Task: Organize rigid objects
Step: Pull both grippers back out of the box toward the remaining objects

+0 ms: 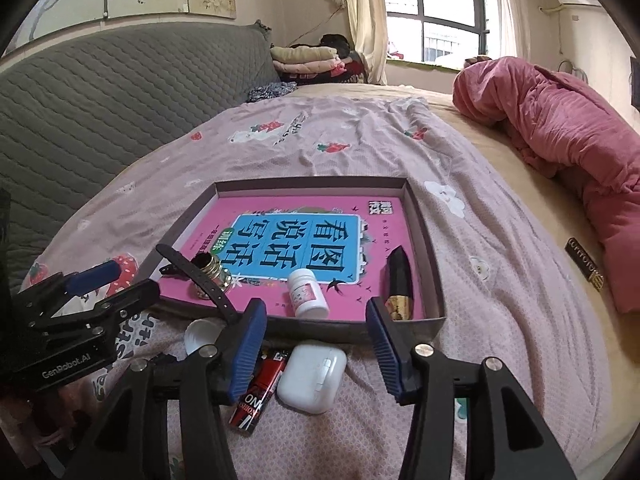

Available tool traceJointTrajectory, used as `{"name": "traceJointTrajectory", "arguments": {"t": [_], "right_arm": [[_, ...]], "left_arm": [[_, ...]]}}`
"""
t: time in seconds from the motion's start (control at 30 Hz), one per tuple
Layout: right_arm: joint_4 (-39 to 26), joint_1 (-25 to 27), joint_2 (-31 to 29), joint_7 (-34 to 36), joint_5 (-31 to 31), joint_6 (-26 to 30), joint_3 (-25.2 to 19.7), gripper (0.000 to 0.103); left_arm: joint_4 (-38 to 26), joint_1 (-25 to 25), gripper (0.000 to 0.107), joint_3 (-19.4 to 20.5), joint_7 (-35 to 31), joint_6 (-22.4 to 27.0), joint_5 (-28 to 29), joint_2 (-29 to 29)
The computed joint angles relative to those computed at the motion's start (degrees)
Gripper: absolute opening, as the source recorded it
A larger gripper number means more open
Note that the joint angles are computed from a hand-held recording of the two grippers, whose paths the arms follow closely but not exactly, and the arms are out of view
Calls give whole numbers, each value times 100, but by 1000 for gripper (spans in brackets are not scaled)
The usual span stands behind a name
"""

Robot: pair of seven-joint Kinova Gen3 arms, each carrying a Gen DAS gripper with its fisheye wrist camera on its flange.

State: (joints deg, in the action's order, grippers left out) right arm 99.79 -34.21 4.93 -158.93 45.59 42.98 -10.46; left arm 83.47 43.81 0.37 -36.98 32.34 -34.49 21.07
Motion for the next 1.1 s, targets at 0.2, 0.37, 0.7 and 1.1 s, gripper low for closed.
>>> {"name": "traceJointTrajectory", "arguments": {"t": [0.2, 0.37, 0.7, 1.1], "right_arm": [[96, -10, -159, -241, 191, 72, -73, 53], [165, 25, -266, -284, 265, 101, -171, 53], [226, 80, -383, -404, 334, 131, -302, 53], [298, 102, -511, -350, 281, 135, -450, 53]], "left_arm": [[179, 89, 71, -64, 291, 18, -240, -179], [269, 83, 71, 18, 461, 72, -415, -279], [338, 37, 71, 263, 468, 183, -544, -442], [405, 112, 71, 481, 336, 248, -641, -571]]}}
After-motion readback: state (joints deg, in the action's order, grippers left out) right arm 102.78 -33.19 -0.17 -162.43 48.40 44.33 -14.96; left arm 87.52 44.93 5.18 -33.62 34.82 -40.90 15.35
